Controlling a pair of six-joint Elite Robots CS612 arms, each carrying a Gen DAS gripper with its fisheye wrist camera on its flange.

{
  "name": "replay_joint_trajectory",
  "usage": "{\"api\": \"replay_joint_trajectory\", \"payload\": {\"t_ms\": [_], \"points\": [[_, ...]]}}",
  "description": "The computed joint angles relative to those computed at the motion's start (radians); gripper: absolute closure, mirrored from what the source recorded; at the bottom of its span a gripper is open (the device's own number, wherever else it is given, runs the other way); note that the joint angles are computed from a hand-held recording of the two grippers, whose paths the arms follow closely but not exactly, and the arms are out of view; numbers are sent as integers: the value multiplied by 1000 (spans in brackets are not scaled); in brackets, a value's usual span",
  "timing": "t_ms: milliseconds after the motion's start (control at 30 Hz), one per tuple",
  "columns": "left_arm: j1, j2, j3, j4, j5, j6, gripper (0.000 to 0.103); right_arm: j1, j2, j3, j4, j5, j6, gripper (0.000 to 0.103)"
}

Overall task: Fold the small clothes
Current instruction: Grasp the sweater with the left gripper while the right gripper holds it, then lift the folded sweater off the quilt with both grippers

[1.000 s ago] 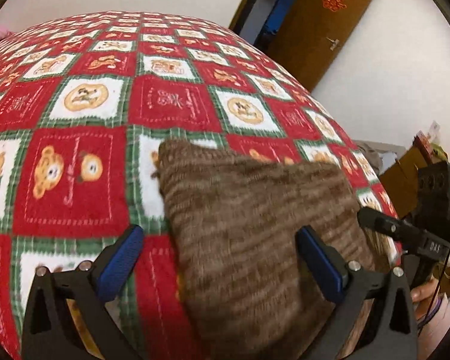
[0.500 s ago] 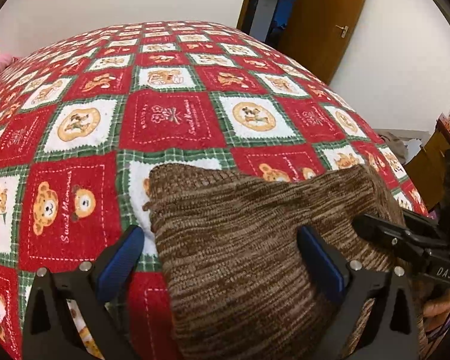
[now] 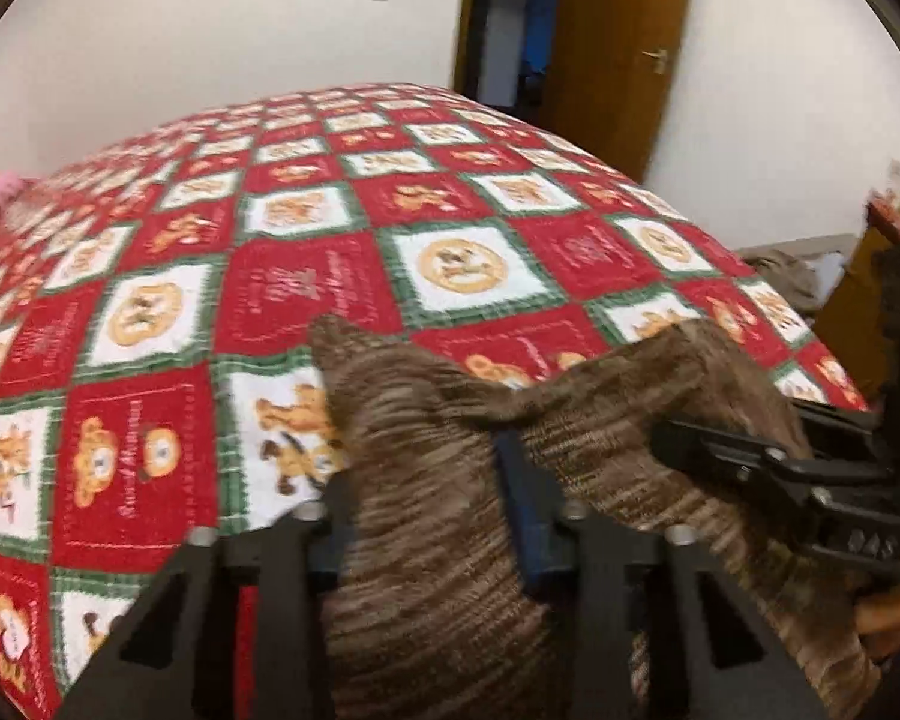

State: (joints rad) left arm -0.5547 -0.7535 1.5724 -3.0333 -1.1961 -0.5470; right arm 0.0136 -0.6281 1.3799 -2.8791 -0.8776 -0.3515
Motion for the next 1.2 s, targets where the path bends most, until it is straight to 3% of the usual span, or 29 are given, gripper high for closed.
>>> {"api": "replay_joint_trajectory", "payload": {"t_ms": [100,233,333,400,467,500,533,567,600,633,800,933,1100,1200], "points": [[-9,-3,1,22,59,-17,80,12,-11,27,-79,-63,-16,71],[-4,-4,4,19,45,-30,77,11,-10,30,-99,-71,-7,71],[6,-3,5,13,16,-60,67,9,-8,27,-95,-66,-6,71],[21,-2,8,2,-29,-112,45,7,-7,25,-87,-55,0,71],[46,5,12,-52,-127,-162,32,5,-3,19,-77,-43,9,71],[52,9,11,-71,-162,-161,31,5,-3,19,-77,-41,12,71],[50,11,9,-70,-158,-156,32,5,-3,19,-79,-41,12,71],[44,11,7,-68,-141,-144,43,5,-3,19,-79,-42,11,71],[45,14,9,-95,-156,-133,69,5,-2,18,-79,-42,9,71],[51,19,13,-141,-198,-127,82,5,-1,18,-81,-41,9,71],[68,32,44,-294,-265,-218,83,2,-3,29,-117,-29,9,71],[72,36,37,-277,-277,-244,80,3,-3,27,-108,-30,15,71],[50,24,33,-221,-198,-187,84,9,-8,35,-127,-63,9,71],[33,11,42,-196,-125,-163,87,21,-21,56,-165,-124,-9,73]]}}
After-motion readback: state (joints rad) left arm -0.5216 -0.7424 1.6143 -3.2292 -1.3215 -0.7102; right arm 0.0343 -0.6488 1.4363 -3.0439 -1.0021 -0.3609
